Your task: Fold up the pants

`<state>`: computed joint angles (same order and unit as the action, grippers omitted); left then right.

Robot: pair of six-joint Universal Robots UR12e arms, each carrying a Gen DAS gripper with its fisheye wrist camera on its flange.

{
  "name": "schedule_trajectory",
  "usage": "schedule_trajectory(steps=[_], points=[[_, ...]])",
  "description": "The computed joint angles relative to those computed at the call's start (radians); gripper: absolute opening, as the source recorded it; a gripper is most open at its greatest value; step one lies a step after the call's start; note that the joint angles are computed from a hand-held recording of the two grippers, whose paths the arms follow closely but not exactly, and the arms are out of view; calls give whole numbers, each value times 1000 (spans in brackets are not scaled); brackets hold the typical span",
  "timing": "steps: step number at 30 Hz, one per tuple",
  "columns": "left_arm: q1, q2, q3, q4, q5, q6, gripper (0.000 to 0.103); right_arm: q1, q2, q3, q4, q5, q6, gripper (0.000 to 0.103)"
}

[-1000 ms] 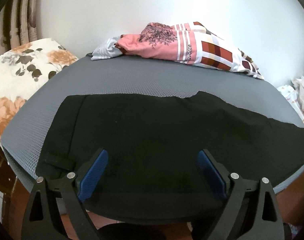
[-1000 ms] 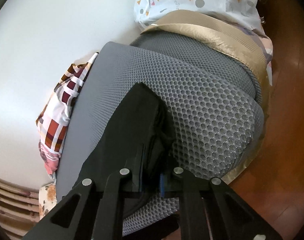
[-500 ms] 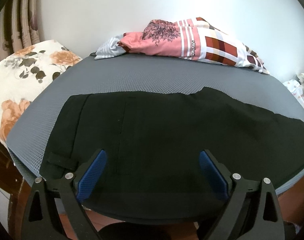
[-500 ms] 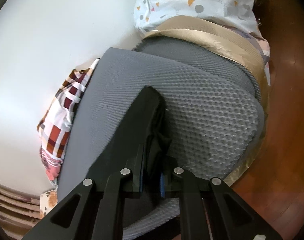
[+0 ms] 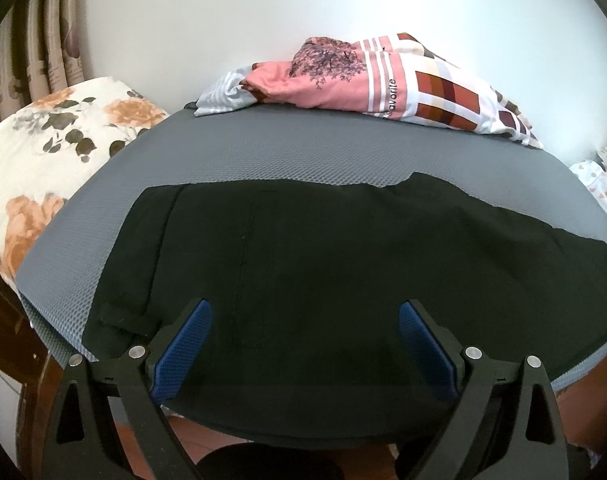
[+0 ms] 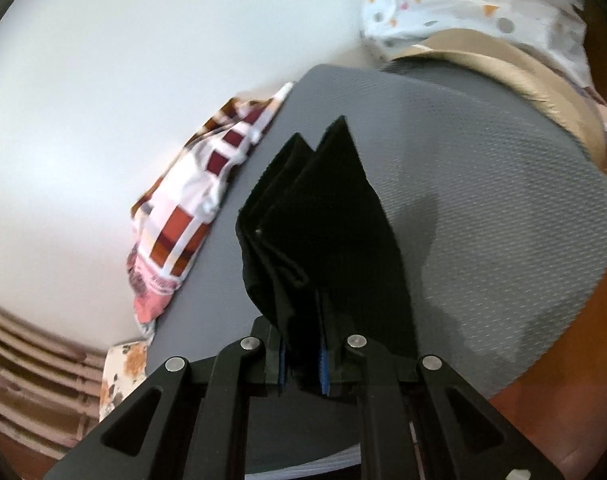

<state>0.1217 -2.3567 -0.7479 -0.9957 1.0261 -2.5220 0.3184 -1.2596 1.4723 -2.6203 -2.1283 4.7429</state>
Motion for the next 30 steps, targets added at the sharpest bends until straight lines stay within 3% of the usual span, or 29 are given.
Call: schedule_trajectory(steps=[12,19,30], points=[[0,-2,4,1,9,-6,95,4,-20,19,39,-28,46,11],[-1,-1,2,6,14,-8,95,11,-66,66,122,-83,147,11],[5,-8,20,-1,5,-36,95,15,-123,163,187,-98,322,10]])
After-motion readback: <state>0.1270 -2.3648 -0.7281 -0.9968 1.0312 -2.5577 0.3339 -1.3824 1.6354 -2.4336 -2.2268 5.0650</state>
